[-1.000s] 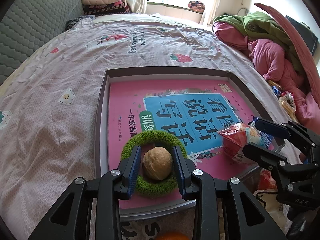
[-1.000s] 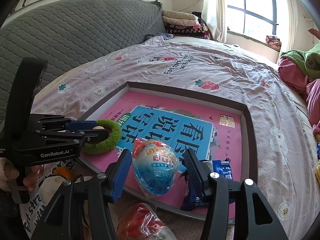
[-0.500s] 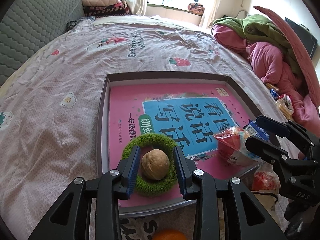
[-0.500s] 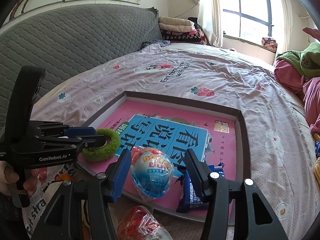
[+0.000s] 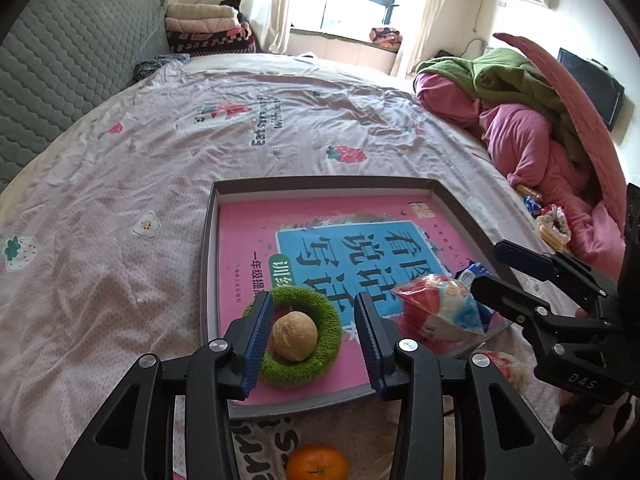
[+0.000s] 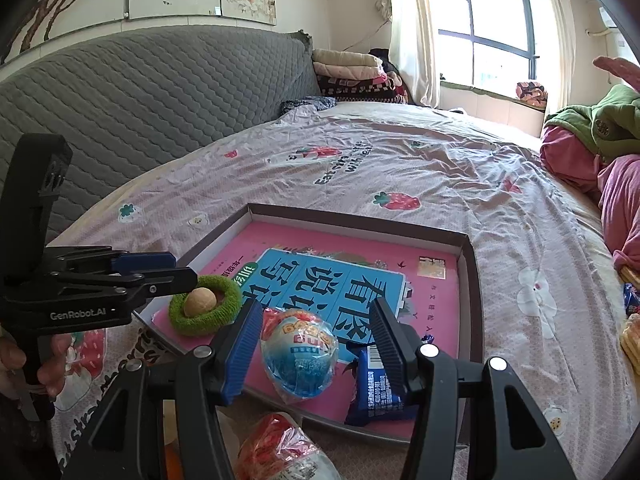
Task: Organize objects
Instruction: 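Lower the blue egg toy into the box and open the right gripper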
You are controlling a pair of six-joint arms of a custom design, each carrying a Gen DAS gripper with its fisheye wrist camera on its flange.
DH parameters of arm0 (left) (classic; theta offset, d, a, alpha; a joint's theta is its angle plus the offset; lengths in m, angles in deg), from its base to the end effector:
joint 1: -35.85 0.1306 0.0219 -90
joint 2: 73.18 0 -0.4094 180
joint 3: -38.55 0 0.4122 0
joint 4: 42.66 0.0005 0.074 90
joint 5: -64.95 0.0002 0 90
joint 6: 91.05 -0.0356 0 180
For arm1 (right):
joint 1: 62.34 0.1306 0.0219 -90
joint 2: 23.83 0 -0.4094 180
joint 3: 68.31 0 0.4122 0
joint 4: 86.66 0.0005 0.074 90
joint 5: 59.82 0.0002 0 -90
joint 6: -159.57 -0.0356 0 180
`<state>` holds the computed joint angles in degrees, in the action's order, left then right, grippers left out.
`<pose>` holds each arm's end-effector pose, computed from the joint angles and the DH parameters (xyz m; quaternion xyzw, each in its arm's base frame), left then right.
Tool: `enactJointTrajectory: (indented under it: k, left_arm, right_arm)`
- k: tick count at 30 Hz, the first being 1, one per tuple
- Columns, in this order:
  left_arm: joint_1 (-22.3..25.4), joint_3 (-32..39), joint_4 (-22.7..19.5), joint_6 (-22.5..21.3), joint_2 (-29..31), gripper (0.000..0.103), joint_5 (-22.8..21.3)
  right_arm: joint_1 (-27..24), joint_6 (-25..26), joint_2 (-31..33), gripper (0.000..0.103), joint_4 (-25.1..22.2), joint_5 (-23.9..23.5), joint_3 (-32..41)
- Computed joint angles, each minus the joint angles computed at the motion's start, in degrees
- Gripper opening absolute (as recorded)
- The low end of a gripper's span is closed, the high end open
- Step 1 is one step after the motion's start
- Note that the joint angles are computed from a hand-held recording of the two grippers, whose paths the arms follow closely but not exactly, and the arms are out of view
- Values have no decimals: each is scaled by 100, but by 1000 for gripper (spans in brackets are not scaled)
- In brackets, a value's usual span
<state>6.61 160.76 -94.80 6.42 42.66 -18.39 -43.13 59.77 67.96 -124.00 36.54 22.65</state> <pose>0.5964 -0.3392 0.4663 0.1961 0.9041 -0.1694 0.3398 0.5045 0.1711 0.4661 -0.0495 0.8970 0.0610 0.4350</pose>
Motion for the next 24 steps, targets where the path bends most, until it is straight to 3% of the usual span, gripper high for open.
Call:
enactJointTrajectory:
  k: [24]
  left_arm:
    - [-274, -704, 420, -150, -612, 46, 81]
  right_arm:
    - [85, 22, -351, 55, 183, 159, -206]
